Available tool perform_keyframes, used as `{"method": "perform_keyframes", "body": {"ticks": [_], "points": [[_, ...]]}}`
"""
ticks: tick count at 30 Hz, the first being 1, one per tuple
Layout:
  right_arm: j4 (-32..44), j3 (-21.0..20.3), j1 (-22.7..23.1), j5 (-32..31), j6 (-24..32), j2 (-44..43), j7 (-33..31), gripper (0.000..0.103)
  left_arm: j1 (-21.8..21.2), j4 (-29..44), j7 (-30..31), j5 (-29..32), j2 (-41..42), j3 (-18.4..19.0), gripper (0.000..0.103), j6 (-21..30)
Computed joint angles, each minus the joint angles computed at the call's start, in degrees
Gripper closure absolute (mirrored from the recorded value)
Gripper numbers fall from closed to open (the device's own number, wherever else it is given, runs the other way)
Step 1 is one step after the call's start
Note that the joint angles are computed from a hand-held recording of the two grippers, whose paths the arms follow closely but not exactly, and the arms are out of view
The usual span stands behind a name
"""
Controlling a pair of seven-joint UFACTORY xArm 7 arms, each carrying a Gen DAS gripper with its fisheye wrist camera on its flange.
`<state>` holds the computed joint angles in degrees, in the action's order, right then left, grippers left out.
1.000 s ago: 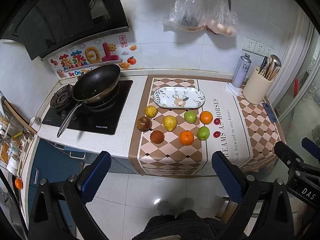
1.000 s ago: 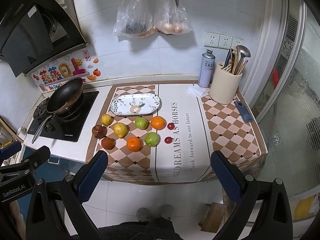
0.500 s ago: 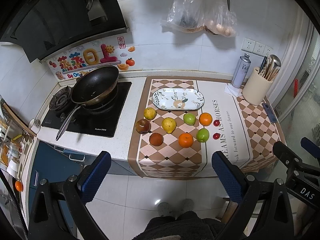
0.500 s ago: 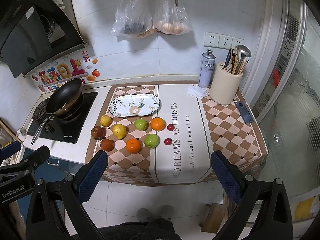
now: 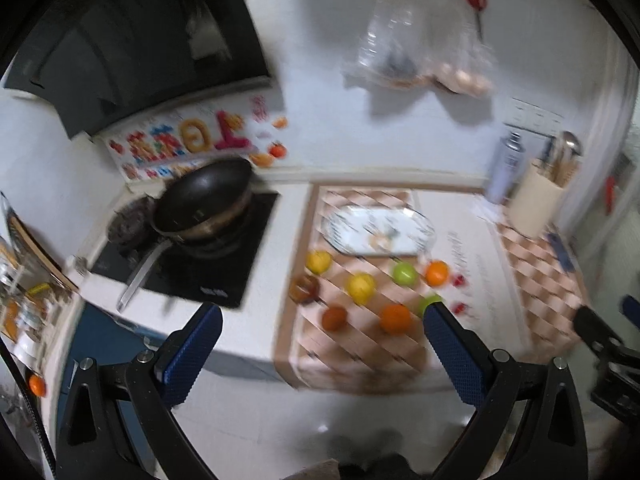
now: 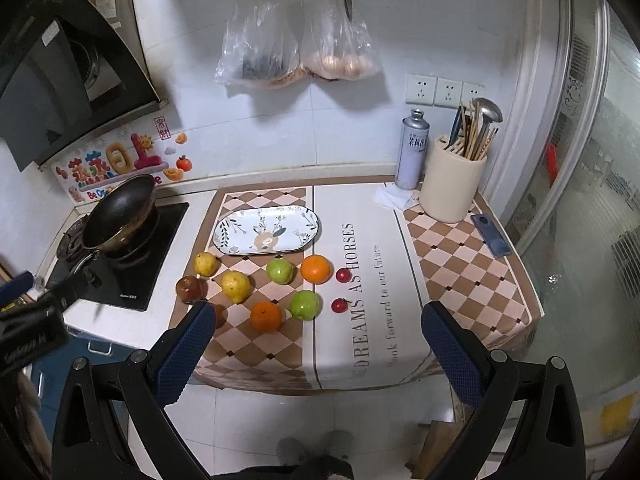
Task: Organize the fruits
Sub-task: 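Grasp the brown round fruit with the left tool while the right tool grasps an orange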
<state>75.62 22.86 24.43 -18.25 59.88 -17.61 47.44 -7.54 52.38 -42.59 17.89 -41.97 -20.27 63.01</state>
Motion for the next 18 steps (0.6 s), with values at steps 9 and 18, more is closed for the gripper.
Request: {"method": "perform_keyframes", "body": {"ticks": [9,18], "points": [[-0.51,-5.56,1.85,10.29,-9.85,12.73,-2.77,0.0,4.72,-5.64,0.76,3.69,7.17,5.56,0.0,-6.98],[11.29,-8.74,3.8,23.65,-10.01,39.12,-19.07,0.013,3.36,-4.23,4.53,-4.58,25.24,12.68,0.001,-8.54]]}}
